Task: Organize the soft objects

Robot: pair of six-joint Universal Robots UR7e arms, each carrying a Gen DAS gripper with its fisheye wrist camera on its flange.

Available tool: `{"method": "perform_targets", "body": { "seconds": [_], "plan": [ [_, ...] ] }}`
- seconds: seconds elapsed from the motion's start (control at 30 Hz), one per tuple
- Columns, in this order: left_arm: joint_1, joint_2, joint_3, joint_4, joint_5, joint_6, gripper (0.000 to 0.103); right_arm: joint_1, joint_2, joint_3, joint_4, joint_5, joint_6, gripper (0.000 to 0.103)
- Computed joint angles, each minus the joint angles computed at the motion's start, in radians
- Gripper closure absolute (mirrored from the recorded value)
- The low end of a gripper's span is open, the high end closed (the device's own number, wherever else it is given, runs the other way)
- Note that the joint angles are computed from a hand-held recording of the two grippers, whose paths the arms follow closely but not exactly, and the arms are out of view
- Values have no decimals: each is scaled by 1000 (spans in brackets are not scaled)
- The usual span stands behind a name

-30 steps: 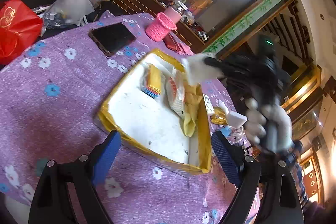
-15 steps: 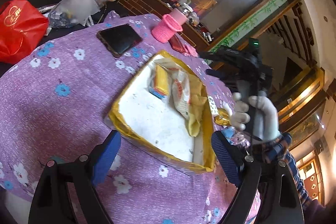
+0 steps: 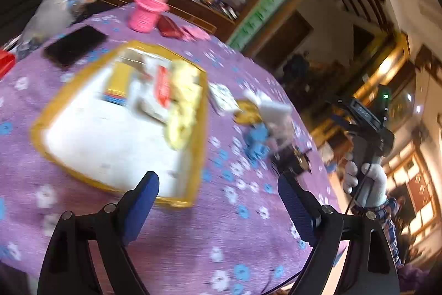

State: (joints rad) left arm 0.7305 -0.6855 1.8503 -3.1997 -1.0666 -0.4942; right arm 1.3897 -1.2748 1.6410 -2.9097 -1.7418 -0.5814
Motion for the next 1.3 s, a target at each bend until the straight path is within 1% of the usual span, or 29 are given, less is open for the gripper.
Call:
{"method": "perform_targets", "body": {
  "seconds": [0.1,0.23,0.37,0.4,0.43,0.47,0.5,0.53,0.6,0.67,0.7,0.8,0.87,0.93,1.07,1.1,1.13,1.17,1.2,1.23,1.27,1.3],
  "plan": [
    [-24,50,-73,92,-1,3,13,-86,0,-39,47,56,74,0],
    [-38,97,-158,187,-4,-11,13,-161,23,-68,42,117,114,0],
    [-40,146,-265,254,-13,-16,13,-217,49,-100,31,177,126,0],
    [-35,160,-295,266,-28,-23,13,-225,50,-95,18,188,126,0],
    [-21,180,-340,278,-70,-38,13,-233,54,-93,0,191,123,0],
    [-10,194,-372,288,-103,-55,13,-237,59,-94,-12,180,122,0],
    [10,221,-425,299,-162,-80,13,-239,59,-97,-8,171,125,0],
    [27,249,-478,313,-211,-97,13,-244,56,-99,1,188,128,0],
    [54,311,-586,330,-284,-126,13,-248,51,-91,-7,201,125,0],
    [73,374,-693,347,-322,-148,13,-246,49,-85,-15,202,118,0],
    [83,408,-751,364,-334,-164,13,-244,47,-82,-16,205,114,0],
    [103,475,-871,420,-351,-211,13,-243,43,-78,-9,211,107,0],
    [110,514,-949,476,-329,-219,13,-244,43,-81,-1,217,108,0],
    [115,542,-1004,516,-317,-224,13,-244,42,-81,2,221,111,0],
    [124,589,-1093,579,-325,-228,14,-242,46,-88,12,213,113,0],
    [125,602,-1117,603,-325,-226,18,-241,47,-89,12,209,113,0],
    [127,614,-1141,635,-328,-222,24,-240,48,-90,11,204,113,0],
    [129,621,-1155,657,-335,-215,49,-239,50,-91,9,198,113,0],
    [132,630,-1171,678,-350,-202,67,-239,51,-91,6,193,114,0],
    [135,636,-1178,692,-374,-190,69,-239,52,-91,4,190,115,0],
    [139,639,-1181,699,-388,-187,74,-239,53,-92,4,187,117,0],
    [138,630,-1157,681,-391,-186,77,-240,54,-94,7,186,120,0]
  ]
}}
